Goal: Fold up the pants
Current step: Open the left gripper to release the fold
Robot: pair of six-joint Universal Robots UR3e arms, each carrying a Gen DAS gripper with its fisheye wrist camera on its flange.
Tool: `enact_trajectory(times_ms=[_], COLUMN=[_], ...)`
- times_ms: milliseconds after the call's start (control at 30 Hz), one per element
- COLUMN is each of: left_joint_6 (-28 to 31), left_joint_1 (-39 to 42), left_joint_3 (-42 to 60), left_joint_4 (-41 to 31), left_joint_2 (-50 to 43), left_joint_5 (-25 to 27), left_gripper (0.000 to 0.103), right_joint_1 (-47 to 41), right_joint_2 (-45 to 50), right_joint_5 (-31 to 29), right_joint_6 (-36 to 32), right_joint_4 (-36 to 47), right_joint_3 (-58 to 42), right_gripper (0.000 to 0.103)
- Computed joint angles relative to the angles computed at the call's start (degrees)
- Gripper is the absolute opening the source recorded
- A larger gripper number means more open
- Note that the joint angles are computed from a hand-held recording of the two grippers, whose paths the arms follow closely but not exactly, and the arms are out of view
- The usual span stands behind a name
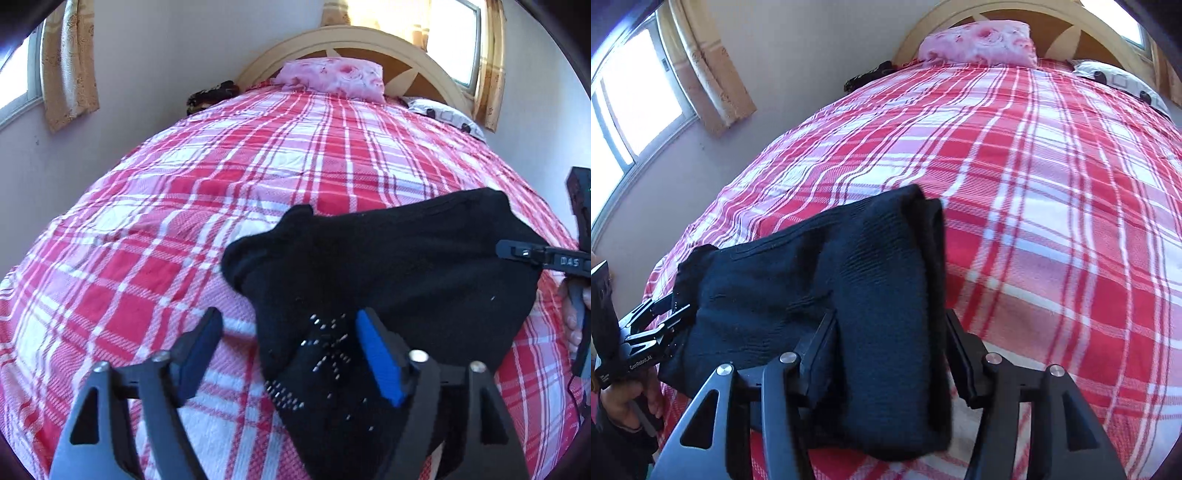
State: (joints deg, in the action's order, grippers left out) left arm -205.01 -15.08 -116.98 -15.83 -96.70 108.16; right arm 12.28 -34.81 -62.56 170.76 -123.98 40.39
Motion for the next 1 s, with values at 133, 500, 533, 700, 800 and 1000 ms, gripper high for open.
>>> enact_trajectory(times_ms=[133, 500, 533, 700, 800, 1000], left_joint_6=[-1.7, -7.2, -7.7, -9.3, -9.8, -10.4], left_joint_1=[-1.3, -11.7, -12.6, -15.7, -17.7, -20.9], left_joint_3=[-1.2, -6.8, -7.1, -7.4, -7.0, -7.8], left_joint_4=[-1.7, -5.7, -5.9, -6.2, -5.1, -2.4], left_joint_2=[2.8, 13.9, 14.6, 16.4, 16.4, 16.0], left_joint_5=[1.3, 10.3, 10.7, 12.4, 13.5, 14.0], left_gripper=[0.081, 0.094, 0.094, 0.094, 0.094, 0.096], right_joint_1=[-0.5, -2.3, -2.5, -3.4, -2.8, -0.5], right_joint_2=[-6.6, -32.2, -35.2, -47.1, -52.2, -57.9], right_joint_5=[-2.4, -7.5, -7.6, -6.9, -7.7, -9.9], right_joint_6=[-0.1, 4.1, 4.5, 5.6, 6.5, 8.1], right_joint_4=[-6.7, -28.2, -30.3, -36.5, -38.2, -39.8], right_joint_3=[11.0, 48.1, 51.9, 65.9, 71.1, 76.1], right_gripper=[0.064, 0.065, 0.065, 0.066, 0.067, 0.067])
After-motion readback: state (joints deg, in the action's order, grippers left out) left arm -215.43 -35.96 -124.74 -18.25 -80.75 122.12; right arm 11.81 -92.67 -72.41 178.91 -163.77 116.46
